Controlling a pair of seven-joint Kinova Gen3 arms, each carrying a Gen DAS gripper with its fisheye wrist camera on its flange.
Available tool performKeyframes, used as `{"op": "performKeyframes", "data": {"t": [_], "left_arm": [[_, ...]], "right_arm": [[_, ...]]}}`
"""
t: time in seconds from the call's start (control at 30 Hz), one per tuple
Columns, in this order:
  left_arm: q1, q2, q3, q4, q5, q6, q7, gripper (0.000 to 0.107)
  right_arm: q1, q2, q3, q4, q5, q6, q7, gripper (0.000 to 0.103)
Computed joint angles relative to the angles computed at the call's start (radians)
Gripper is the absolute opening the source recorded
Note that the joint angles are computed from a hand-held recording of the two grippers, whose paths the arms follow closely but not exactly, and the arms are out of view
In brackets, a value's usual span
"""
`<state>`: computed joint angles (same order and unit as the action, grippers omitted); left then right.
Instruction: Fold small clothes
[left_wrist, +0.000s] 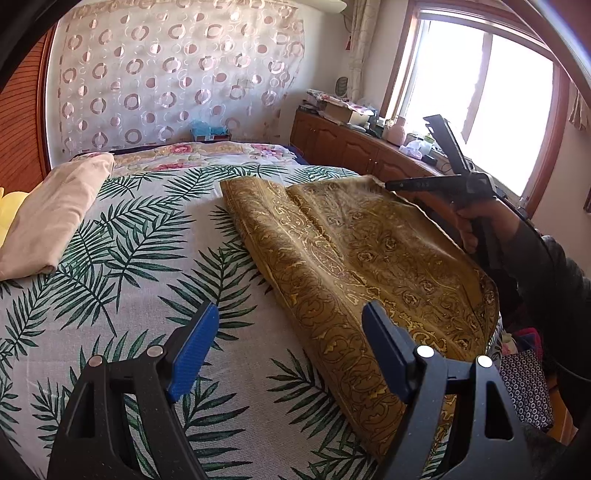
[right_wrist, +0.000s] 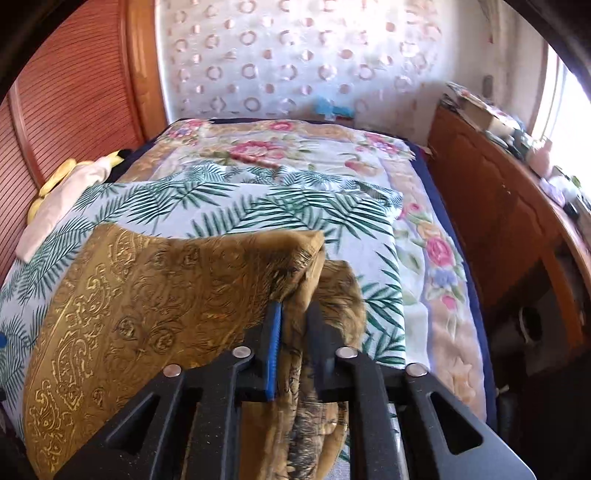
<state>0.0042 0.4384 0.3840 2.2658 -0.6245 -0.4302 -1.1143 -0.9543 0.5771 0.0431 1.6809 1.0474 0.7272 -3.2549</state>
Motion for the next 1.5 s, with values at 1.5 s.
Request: {"op": "performKeyframes", "data": {"t": [1.5], "left_arm": [[-0.197,0.092,0.336,-0.019,-0.015,0.23,-0.135,0.072]], "right_arm": [[-0.186,-0.094,-0.268,0.371,0.226,0.193,-0.579,0.05]]}}
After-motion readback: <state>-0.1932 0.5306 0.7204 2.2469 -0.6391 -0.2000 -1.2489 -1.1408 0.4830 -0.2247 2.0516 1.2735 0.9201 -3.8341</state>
